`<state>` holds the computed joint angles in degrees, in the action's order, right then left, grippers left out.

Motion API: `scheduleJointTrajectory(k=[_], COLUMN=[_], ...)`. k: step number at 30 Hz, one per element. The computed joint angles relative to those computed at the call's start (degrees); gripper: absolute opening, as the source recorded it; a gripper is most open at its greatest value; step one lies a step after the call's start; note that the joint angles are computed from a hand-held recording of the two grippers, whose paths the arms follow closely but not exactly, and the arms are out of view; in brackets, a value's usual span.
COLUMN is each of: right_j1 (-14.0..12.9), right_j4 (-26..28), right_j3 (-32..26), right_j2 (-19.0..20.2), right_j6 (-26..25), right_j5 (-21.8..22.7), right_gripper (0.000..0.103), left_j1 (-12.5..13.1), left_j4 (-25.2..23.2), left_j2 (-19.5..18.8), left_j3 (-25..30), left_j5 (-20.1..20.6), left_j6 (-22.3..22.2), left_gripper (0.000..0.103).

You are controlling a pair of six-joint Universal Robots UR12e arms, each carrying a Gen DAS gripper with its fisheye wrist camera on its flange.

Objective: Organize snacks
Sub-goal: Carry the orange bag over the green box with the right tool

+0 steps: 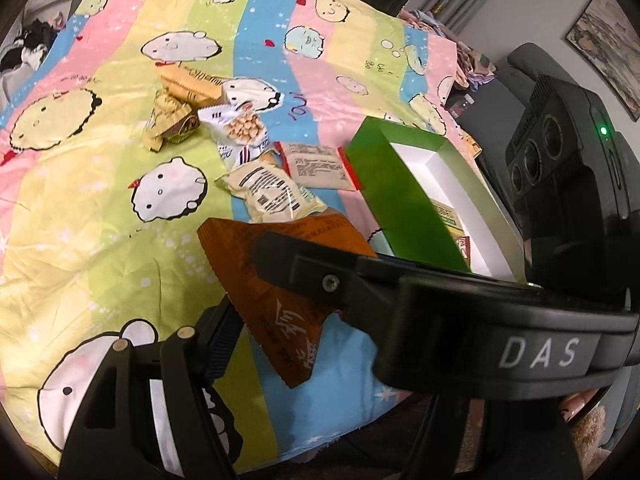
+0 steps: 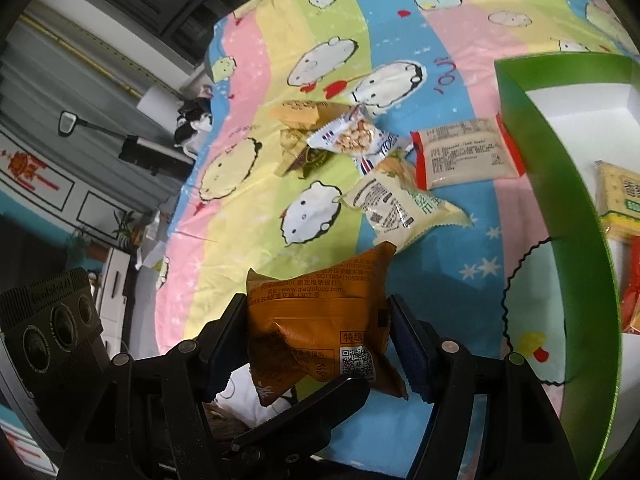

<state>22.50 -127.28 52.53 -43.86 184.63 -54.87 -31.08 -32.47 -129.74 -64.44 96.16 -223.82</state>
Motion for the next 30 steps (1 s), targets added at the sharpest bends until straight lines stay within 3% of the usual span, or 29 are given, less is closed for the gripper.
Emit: scheduleJointTrajectory(k=[17, 30], right_j1=[-0.97, -2.2], right_j4=[-7.12, -11.87], right_j3=[4.58, 7.38], right_j2=[-3.1, -4.76], right_j6=[1.85, 4.53], right_j5=[-1.44, -3.57], right_gripper=[0.071, 0.071], left_j1=[-0.94, -1.32], left_j4=[-0.29, -1.5], left_j2=[-1.69, -4.39], left_j3=[4.24, 9.43], left_j5=[0.56, -1.52], left_j6=[5.04, 9.62], left_gripper=[0.068, 0.068])
